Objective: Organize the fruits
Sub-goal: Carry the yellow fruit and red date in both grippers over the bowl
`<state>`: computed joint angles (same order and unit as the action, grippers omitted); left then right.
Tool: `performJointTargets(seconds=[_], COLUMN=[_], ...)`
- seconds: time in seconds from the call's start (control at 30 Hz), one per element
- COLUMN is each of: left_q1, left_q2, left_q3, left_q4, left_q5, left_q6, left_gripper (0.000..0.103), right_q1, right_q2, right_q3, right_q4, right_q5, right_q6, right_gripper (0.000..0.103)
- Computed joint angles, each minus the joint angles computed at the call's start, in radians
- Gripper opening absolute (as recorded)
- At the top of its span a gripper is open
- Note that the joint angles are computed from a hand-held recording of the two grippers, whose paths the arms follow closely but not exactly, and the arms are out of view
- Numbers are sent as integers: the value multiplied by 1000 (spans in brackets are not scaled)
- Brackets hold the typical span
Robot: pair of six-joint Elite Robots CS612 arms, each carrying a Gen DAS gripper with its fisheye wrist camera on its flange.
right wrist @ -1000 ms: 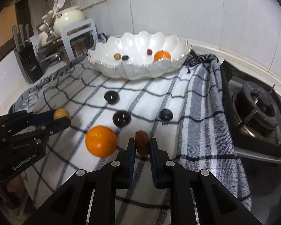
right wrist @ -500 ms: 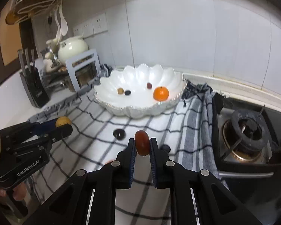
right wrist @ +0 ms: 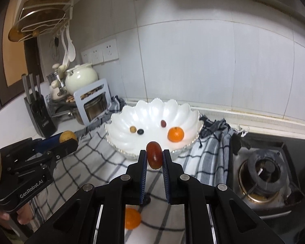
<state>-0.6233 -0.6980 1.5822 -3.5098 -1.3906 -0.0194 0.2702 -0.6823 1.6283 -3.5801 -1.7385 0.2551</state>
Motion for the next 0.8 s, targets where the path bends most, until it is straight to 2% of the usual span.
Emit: performJointTargets(seconds=[0.33, 0.57, 0.8], left_q1=[5, 12, 22], left_q2=[16, 36, 68], left_q3=[-50, -106, -178], left_q4=[-23, 3, 73], left_q5=[26, 30, 3], left_q6=[23, 38, 31], left_gripper=[27, 27, 27], right_q1=[-8, -13, -24], right_q2=[7, 19, 38], right_q3=[-48, -94, -147], right_q4=[16, 48, 117], right_q5=[7, 10, 35], right_q6=[-19, -35, -31], right_gripper=[16, 16, 16])
